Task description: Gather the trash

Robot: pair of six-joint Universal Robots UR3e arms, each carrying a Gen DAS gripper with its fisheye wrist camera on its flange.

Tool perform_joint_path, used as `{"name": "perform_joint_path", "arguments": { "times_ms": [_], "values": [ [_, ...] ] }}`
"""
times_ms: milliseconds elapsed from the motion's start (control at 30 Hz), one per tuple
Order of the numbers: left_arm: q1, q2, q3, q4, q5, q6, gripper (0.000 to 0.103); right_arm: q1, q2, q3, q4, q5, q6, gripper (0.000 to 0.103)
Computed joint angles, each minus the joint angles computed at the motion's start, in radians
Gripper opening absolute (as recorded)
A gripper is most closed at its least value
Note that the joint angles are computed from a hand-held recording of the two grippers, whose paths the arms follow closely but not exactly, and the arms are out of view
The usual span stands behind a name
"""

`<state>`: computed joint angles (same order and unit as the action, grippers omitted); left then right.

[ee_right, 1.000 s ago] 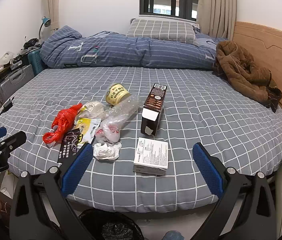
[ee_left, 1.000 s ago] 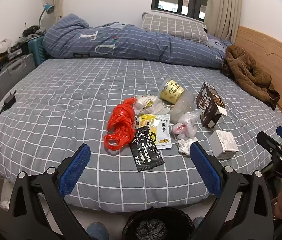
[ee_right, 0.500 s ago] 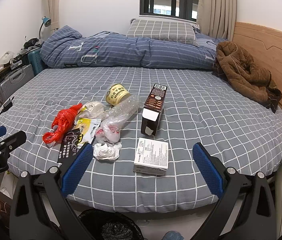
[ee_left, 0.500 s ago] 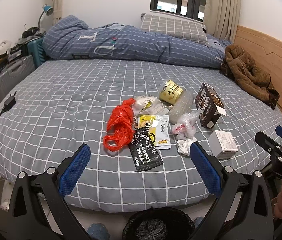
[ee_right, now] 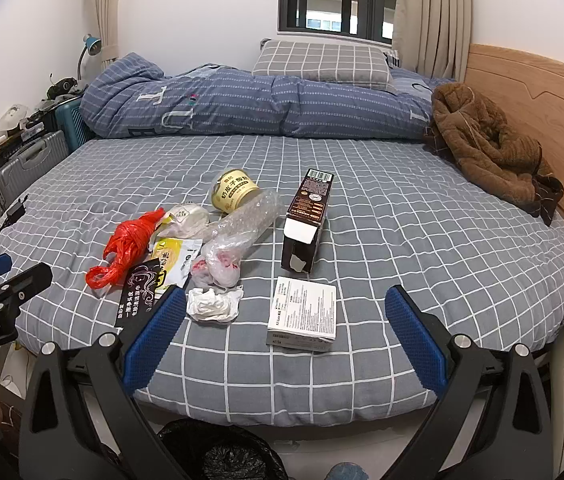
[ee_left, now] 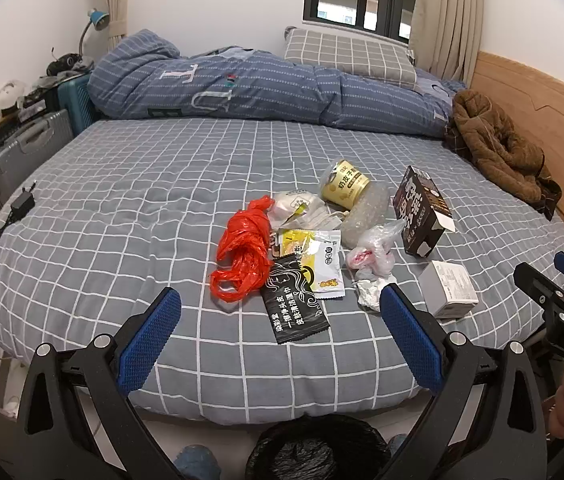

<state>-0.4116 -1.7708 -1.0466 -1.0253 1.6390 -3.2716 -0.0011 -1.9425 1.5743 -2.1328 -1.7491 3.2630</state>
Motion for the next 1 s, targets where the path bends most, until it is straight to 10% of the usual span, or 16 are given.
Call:
{"name": "perform_joint_path", "arguments": {
  "times_ms": [1000],
  "values": [
    [-0.002,0.009,-0.015,0.004,0.012,0.004,0.097,0.000,-0.002,0.004,-0.006,-0.002,0.000,0.096]
  ]
}}
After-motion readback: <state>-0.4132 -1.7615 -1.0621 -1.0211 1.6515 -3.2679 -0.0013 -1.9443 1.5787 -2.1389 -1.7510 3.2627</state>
